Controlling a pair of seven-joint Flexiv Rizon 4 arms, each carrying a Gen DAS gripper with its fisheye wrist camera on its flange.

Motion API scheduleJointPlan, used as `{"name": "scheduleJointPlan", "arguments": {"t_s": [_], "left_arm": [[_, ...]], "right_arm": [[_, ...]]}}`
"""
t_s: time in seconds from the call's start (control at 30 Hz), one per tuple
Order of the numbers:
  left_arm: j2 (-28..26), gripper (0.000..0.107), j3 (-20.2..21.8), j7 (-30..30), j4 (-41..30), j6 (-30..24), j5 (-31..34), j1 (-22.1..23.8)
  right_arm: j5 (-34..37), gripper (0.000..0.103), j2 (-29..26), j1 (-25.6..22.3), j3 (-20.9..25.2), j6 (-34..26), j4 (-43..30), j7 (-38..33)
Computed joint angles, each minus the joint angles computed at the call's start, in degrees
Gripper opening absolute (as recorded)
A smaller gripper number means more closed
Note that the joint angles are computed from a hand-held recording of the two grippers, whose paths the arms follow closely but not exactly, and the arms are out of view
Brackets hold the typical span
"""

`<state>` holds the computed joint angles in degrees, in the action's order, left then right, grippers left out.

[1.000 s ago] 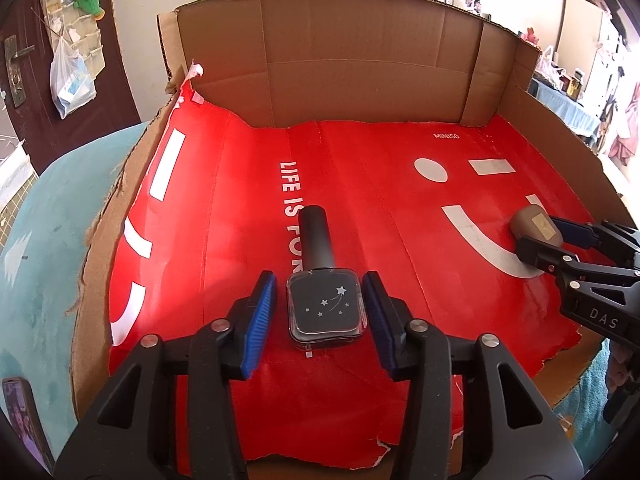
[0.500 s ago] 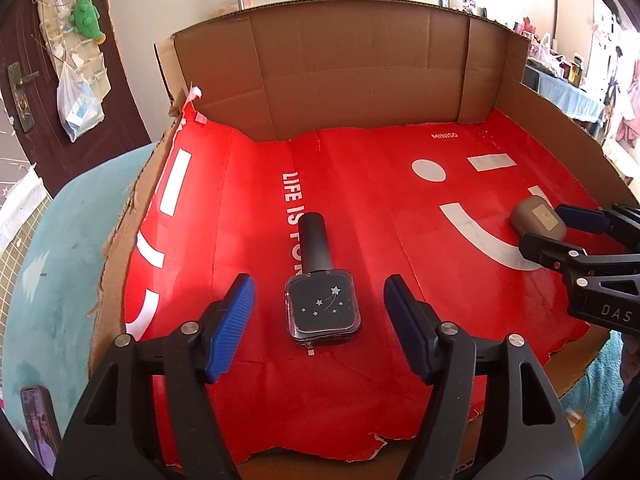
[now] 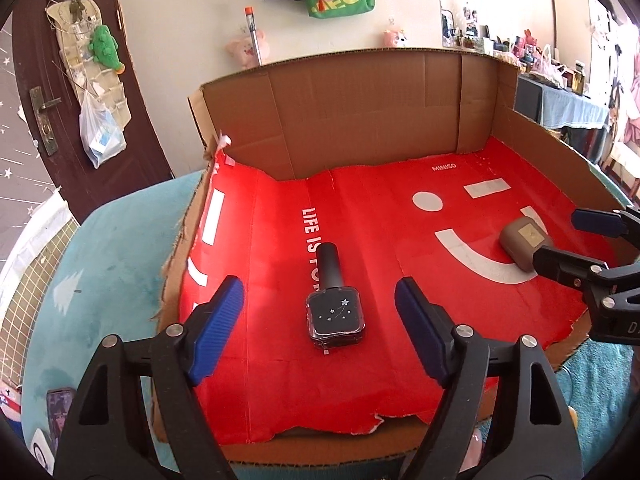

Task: Organize rigid objects
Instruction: 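Lower both items onto the red paper and open both tools, then withdraw both open tools from the box back toward the item pile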

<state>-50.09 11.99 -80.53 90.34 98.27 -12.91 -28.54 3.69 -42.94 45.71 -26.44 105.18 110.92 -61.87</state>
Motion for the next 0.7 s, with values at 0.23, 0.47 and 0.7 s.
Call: {"name": "scheduleJointPlan", "arguments": {"t_s": [0.23,0.47,0.7], "left_arm": [[2.0,0.084,-0.4,-1.0,2.9,1.7,-0.4,0.1],[3.7,0.098,-1.9,-0.8,6.5,5.5,-1.5,0.4],[5.9,0.103,-8.4,0.9,11.2,12.2,-1.7,4.5]], "right_arm": [[3.5,0.095,1.3,1.9,0.0,4.8,2.6,-2.4],[9.1,0.103,2.6,2.8,1.2,8.8,4.3,-6.4],[13.6,0.103,3.5,4.1,2.0,10.8,5.1,-10.7]]}}
